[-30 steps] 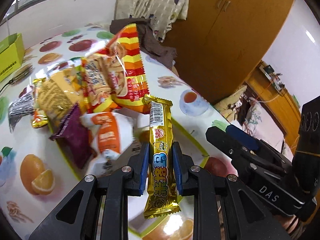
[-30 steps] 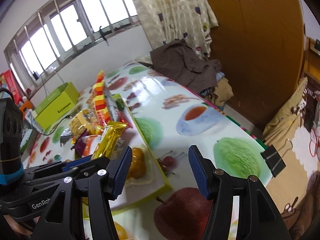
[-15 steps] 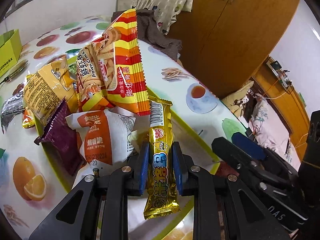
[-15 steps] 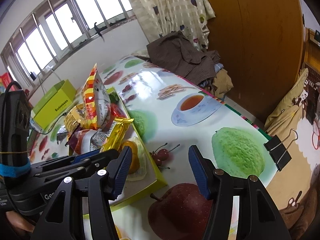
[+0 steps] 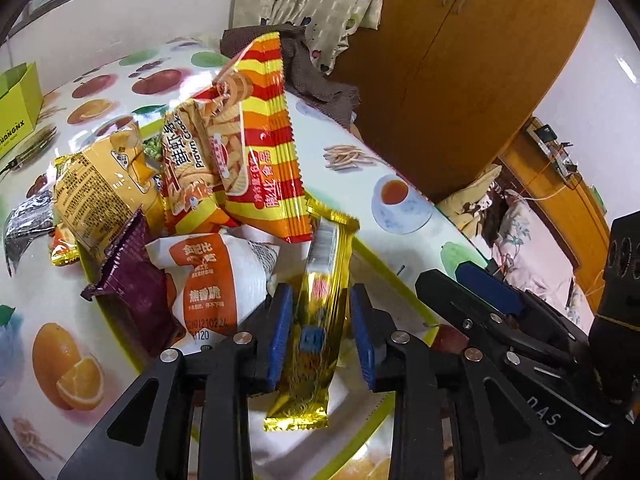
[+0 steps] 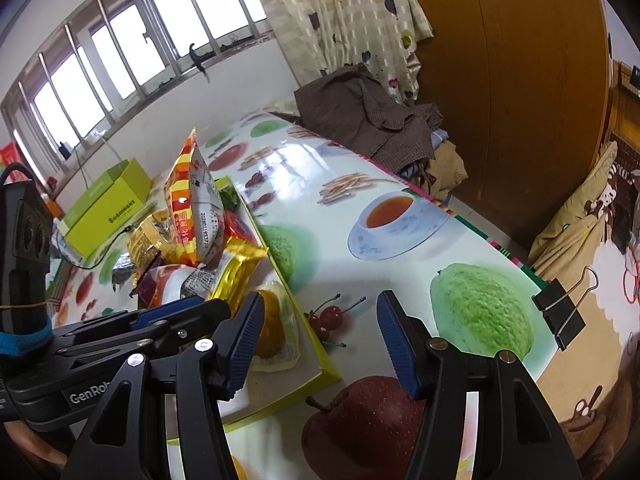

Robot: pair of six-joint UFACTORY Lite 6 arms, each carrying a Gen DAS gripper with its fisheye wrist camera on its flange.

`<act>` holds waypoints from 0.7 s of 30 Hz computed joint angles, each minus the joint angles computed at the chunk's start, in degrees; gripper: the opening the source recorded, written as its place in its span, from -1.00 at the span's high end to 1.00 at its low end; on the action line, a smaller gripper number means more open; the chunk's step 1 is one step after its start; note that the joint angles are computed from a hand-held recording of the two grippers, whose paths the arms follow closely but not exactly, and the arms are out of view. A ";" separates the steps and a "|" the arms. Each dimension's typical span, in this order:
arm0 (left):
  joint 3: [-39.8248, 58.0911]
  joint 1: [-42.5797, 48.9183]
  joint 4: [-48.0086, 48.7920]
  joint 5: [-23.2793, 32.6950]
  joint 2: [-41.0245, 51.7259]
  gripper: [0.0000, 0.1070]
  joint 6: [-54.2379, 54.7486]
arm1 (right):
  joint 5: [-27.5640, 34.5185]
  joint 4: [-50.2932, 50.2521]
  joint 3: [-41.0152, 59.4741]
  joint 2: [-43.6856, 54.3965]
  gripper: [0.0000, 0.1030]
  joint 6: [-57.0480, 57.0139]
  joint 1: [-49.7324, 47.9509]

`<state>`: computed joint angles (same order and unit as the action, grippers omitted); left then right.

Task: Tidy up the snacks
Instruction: 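Lower the yellow candy bar into the tray and open the left gripper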

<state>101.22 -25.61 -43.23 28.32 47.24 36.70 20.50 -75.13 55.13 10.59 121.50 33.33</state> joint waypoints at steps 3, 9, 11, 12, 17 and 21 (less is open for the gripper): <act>-0.77 0.55 -1.02 -0.08 -0.97 0.35 1.33 | 0.63 0.80 0.69 0.09 -0.13 -1.04 0.26; -1.97 1.10 -0.61 0.33 -2.47 0.34 1.26 | 1.42 3.35 2.47 0.64 -0.13 -4.34 0.60; -3.02 1.18 -0.76 -0.07 -3.42 0.34 1.77 | 2.02 3.00 2.92 0.71 -0.13 -4.44 1.09; -3.43 1.30 -0.98 -0.11 -3.80 0.34 2.03 | 2.53 2.80 3.05 0.76 -0.13 -4.34 1.41; -6.63 1.38 -0.61 -1.98 -7.03 0.28 2.74 | 4.45 5.83 5.16 1.96 -0.13 -8.44 2.65; -8.12 2.51 -2.19 -2.06 -8.73 0.24 4.51 | 4.97 6.21 6.06 2.09 -0.13 -8.99 3.40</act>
<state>93.10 -23.10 -45.42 26.25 38.51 41.22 25.47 -68.92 61.19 12.68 112.52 36.72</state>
